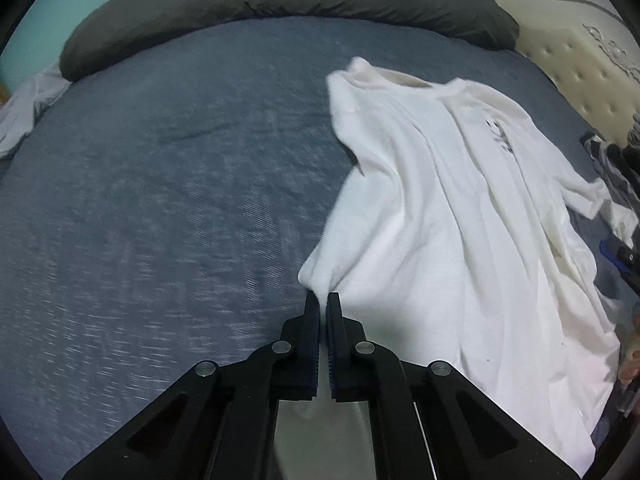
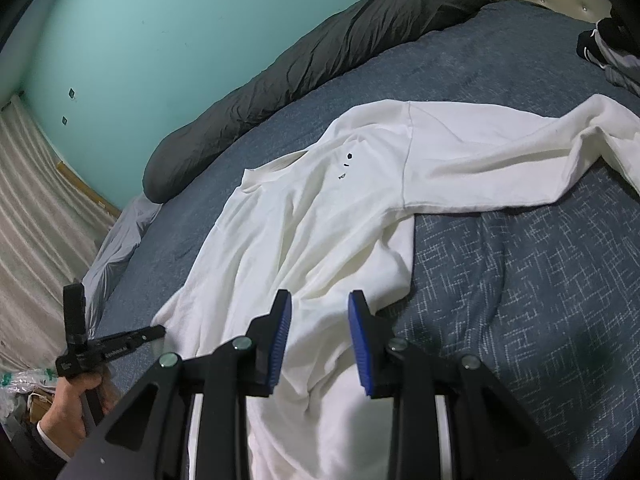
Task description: Fold clothes
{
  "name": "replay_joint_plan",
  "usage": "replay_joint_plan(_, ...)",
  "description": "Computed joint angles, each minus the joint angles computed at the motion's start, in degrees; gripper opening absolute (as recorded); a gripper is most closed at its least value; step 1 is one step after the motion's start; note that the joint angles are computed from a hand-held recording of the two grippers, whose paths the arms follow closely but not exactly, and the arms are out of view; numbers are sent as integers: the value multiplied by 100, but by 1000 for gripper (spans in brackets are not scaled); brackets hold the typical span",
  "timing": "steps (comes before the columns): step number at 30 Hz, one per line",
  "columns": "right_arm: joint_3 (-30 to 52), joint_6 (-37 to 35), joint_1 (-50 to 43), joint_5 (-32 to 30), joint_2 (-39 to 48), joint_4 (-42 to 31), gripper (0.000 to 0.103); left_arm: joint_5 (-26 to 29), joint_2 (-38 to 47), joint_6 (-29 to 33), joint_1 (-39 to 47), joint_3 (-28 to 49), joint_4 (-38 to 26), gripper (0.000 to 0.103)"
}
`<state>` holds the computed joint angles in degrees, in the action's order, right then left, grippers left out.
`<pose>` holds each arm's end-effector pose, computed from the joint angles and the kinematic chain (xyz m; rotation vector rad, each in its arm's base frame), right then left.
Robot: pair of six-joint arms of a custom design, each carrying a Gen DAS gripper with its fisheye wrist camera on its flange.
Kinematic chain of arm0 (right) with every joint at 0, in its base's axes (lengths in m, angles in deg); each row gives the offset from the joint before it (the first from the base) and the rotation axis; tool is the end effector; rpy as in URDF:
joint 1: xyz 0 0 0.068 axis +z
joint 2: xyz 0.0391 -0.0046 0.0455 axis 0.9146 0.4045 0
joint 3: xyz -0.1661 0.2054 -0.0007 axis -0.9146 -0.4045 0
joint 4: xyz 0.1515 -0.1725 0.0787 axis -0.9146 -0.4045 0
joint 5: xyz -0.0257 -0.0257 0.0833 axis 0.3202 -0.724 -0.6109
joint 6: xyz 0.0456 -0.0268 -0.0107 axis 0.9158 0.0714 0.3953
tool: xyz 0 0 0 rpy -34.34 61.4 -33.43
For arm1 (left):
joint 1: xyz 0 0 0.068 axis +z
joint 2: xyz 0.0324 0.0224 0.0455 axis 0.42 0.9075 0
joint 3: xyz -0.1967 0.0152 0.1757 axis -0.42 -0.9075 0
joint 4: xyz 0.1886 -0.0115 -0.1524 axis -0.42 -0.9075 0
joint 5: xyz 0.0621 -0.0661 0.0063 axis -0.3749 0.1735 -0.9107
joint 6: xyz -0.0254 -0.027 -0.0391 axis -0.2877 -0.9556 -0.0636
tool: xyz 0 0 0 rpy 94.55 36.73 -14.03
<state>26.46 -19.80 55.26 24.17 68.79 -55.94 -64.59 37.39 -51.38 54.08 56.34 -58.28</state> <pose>0.2136 -0.0198 0.1878 0.1475 2.2930 0.7417 0.2175 0.1102 0.1814 0.0134 2.6062 -0.0541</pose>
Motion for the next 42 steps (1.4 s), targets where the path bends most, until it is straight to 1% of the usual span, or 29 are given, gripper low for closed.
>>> replay_joint_plan(4,-18,17,-17,-12,-14,18,29,-82,150,15,282,460,-119,3)
replay_joint_plan(7,-25,17,-19,-10,-6,30,29,-136,629,11,544,1091,-194,3)
replay_joint_plan(10,-31,19,-9,4,3,44,29,-151,1122,-66,823,1856,-442,3)
replay_joint_plan(16,-14,9,4,52,30,45,29,-137,2100,-239,1059,3178,-920,3)
replay_joint_plan(19,3,6,39,96,103,96,29,-137,2377,-331,1059,3341,-975,3)
replay_joint_plan(20,7,3,49,107,120,105,29,-139,2464,-363,1058,3388,-990,5)
replay_joint_plan(23,26,-11,45,102,174,118,29,-232,2317,-295,1076,2987,-673,5)
replay_joint_plan(28,24,-30,46,103,196,132,29,-586,1602,64,1130,2040,-42,8)
replay_joint_plan(30,12,-34,63,108,186,126,29,-678,1514,167,1237,1900,88,9)
replay_joint_plan(32,-11,-18,113,140,134,124,29,-666,1407,230,1406,1816,103,11)
replay_joint_plan(34,-35,-26,159,171,69,110,29,-573,1205,420,1606,1623,129,11)
replay_joint_plan(37,-91,-10,246,243,-26,117,29,-580,970,630,1720,1268,332,14)
replay_joint_plan(42,-144,15,375,373,-108,116,29,-450,567,826,1905,717,437,16)
